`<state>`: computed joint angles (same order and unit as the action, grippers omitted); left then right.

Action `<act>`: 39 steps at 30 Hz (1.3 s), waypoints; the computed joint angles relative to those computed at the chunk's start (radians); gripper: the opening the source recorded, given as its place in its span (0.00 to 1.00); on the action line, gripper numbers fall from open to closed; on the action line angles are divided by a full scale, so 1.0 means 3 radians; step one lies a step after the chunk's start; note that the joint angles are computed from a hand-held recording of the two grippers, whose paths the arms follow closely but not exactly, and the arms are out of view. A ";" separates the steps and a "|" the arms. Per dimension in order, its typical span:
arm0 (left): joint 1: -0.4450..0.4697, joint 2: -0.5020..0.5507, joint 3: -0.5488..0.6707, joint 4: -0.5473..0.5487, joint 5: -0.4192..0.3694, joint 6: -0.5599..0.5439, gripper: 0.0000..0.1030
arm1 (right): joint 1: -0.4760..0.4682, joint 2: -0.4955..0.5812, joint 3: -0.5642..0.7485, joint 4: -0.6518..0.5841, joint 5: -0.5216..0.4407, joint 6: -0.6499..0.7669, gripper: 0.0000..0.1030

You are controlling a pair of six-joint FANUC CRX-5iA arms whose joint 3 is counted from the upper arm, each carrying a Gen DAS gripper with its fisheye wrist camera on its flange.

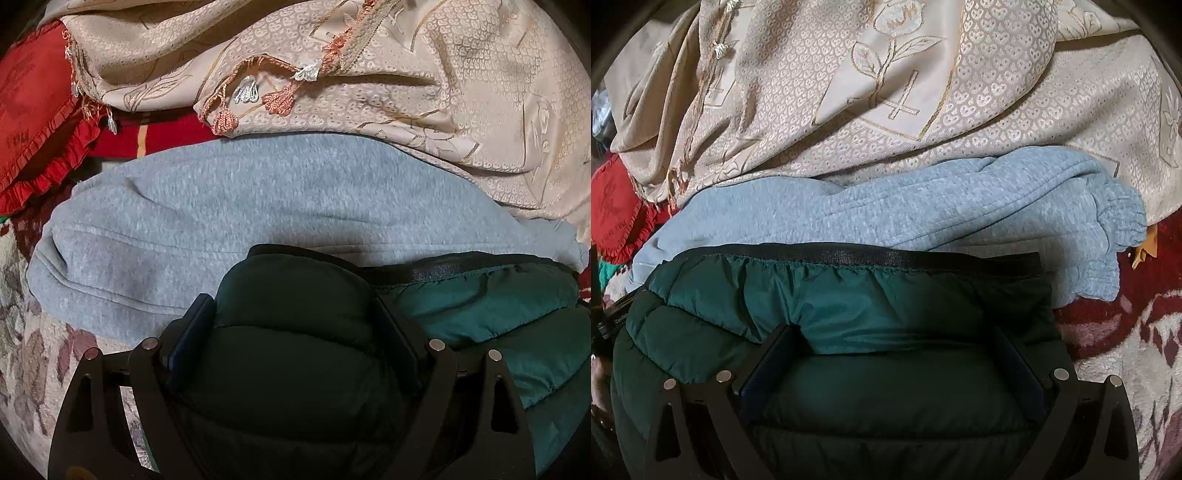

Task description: Fold large clothes

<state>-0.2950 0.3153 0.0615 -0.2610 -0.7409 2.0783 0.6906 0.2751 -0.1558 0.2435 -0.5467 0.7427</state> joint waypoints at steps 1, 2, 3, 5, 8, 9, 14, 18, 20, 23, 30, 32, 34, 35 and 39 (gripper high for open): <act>-0.0001 0.0000 0.0000 0.0010 0.0000 -0.0001 0.84 | 0.0003 0.0007 0.0009 0.0010 -0.0017 -0.0003 1.00; 0.0001 -0.0005 -0.0004 0.0016 0.0002 -0.0004 0.84 | 0.0007 0.0015 0.0018 0.0017 -0.0025 -0.0009 1.00; 0.0010 -0.0009 -0.0013 0.0030 0.0011 -0.0018 0.84 | 0.0008 0.0021 0.0028 0.0012 -0.0032 -0.0006 1.00; 0.0020 -0.0014 -0.0023 0.0054 0.0022 -0.0034 0.84 | 0.0013 0.0041 0.0052 0.0020 -0.0050 -0.0008 1.00; 0.0024 -0.0021 -0.0034 0.0064 0.0033 -0.0036 0.84 | 0.0019 0.0057 0.0069 0.0033 -0.0062 -0.0016 1.00; 0.0029 -0.0023 -0.0039 0.0072 0.0039 -0.0043 0.84 | 0.0020 0.0061 0.0072 0.0035 -0.0062 -0.0017 1.00; 0.0039 -0.0033 -0.0053 0.0092 0.0051 -0.0056 0.84 | 0.0019 0.0074 0.0096 0.0015 -0.0070 -0.0001 1.00; 0.0034 -0.0033 -0.0052 0.0081 0.0045 -0.0047 0.84 | 0.0015 0.0065 0.0082 0.0009 -0.0059 0.0004 1.00; 0.0031 -0.0030 -0.0050 0.0080 0.0045 -0.0044 0.84 | 0.0009 0.0068 0.0090 -0.0011 -0.0055 0.0021 1.00; 0.0023 -0.0019 -0.0039 0.0067 0.0037 -0.0035 0.84 | 0.0004 0.0071 0.0093 -0.0017 -0.0055 0.0031 1.00; -0.0051 0.0014 0.0238 -0.0094 -0.0388 -0.0151 0.79 | 0.0157 0.0067 0.0265 0.0414 -0.0661 -0.0342 0.97; -0.0135 -0.0278 0.0107 -0.0279 -0.0263 0.0081 0.78 | 0.0278 -0.0278 -0.0122 0.0839 -0.0276 -0.0820 0.97; -0.0122 -0.0623 -0.0212 0.0014 0.0075 0.0012 0.79 | 0.0426 -0.0538 -0.0418 0.1240 -0.0047 -0.1299 0.97; -0.0140 -0.0721 -0.0308 0.0190 0.0117 -0.0081 0.79 | 0.0494 -0.0593 -0.0466 0.1285 -0.0042 -0.1402 0.97; -0.0389 -0.0609 -0.0265 0.0414 -0.0108 -0.0227 0.79 | 0.0833 -0.0664 -0.0764 0.1887 -0.0329 -0.2166 0.98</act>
